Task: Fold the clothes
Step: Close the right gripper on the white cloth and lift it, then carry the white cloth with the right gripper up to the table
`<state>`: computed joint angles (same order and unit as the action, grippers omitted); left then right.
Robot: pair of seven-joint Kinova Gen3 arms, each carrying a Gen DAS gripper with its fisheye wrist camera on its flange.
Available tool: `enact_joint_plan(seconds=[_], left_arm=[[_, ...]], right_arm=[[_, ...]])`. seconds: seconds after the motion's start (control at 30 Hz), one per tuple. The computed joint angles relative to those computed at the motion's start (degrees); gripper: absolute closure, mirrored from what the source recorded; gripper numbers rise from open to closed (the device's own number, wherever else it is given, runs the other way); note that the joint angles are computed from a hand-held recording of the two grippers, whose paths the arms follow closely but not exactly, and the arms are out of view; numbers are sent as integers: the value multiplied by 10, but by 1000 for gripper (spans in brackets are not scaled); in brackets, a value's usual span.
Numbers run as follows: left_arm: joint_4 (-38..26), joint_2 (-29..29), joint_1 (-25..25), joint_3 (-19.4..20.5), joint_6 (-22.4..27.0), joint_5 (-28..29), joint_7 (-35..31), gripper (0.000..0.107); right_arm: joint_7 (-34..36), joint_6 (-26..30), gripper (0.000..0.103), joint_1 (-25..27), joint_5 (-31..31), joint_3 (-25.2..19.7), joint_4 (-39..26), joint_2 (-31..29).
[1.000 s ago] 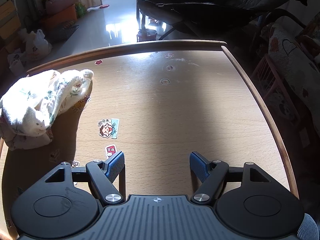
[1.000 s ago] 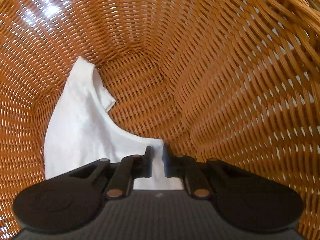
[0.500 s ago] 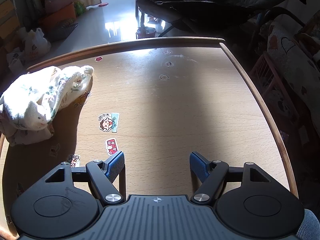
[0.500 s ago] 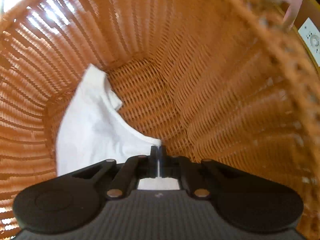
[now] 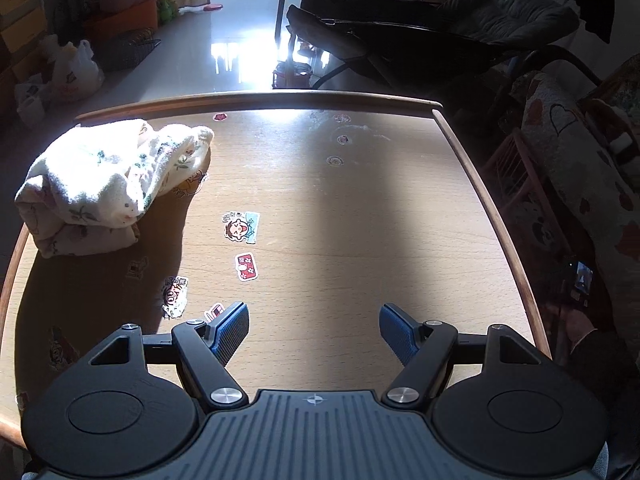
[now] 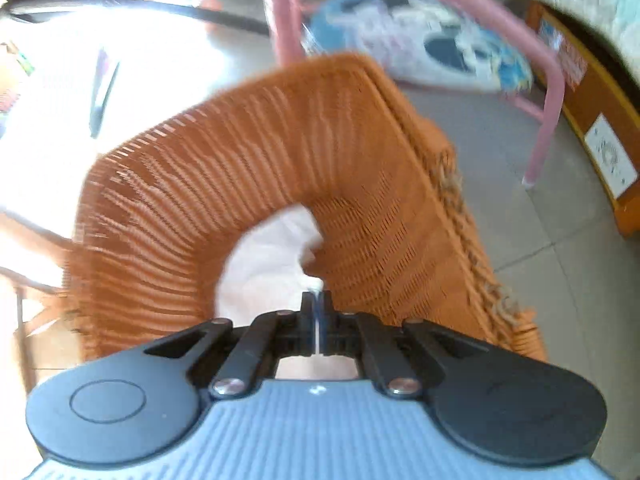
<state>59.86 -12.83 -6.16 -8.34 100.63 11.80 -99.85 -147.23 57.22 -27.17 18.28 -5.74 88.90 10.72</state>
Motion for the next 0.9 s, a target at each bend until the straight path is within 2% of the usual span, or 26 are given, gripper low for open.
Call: enact_joint_plan(seconds=[0.43,0.7,0.9], left_arm=[[-39,-27,-2,-116,64,81,-26,33],[-70,-32,22,-199,100,123,-36,33],[-87,-35,49,-241,111,130,-35,33]], right_arm=[[-17,121,101,-63,88,-46,-127,-57],[-22,187,101,-111,156,-73,-211,-66],[-17,214,101,-152,215,-91,-281,-71]])
